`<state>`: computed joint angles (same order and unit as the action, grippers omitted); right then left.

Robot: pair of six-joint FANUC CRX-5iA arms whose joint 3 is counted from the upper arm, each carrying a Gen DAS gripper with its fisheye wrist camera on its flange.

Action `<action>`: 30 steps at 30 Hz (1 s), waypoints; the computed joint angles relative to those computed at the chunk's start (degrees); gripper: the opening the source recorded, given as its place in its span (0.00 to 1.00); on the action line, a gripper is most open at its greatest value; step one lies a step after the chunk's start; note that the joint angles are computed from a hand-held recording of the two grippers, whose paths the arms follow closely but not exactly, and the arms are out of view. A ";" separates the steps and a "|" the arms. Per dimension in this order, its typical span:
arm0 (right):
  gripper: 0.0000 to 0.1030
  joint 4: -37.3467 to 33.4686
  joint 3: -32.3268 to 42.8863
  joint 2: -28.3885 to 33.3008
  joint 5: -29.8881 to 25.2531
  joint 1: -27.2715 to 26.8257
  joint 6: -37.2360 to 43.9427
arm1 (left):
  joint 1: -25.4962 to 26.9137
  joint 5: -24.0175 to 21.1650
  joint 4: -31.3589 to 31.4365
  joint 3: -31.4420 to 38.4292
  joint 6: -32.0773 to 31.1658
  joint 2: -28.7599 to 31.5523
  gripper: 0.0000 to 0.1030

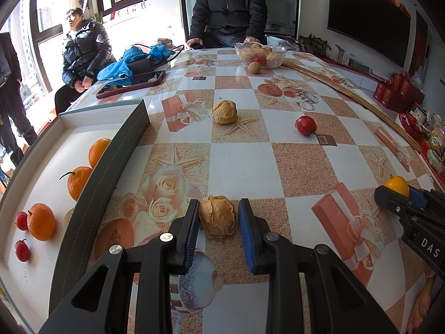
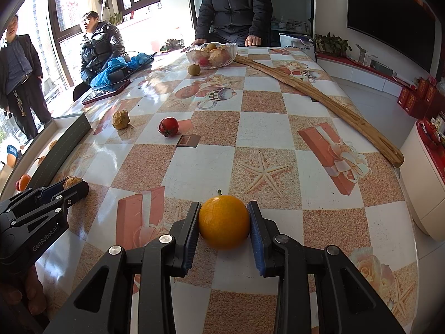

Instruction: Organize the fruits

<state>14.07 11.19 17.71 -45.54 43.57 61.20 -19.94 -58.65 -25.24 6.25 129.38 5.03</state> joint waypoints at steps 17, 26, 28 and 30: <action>0.34 0.01 -0.09 -0.03 0.08 0.00 -0.06 | -0.04 0.02 -0.06 -0.04 0.06 0.00 0.30; 0.34 1.51 -0.05 0.26 -0.49 0.49 -0.55 | 0.00 0.13 0.01 -0.11 0.09 -0.02 0.30; 0.34 1.48 -0.06 0.24 -0.48 0.50 -0.58 | -0.04 0.09 -0.05 -0.09 0.12 -0.02 0.30; 0.34 1.64 -0.09 0.26 -0.54 0.51 -0.60 | -0.02 0.09 -0.04 -0.10 0.10 -0.03 0.30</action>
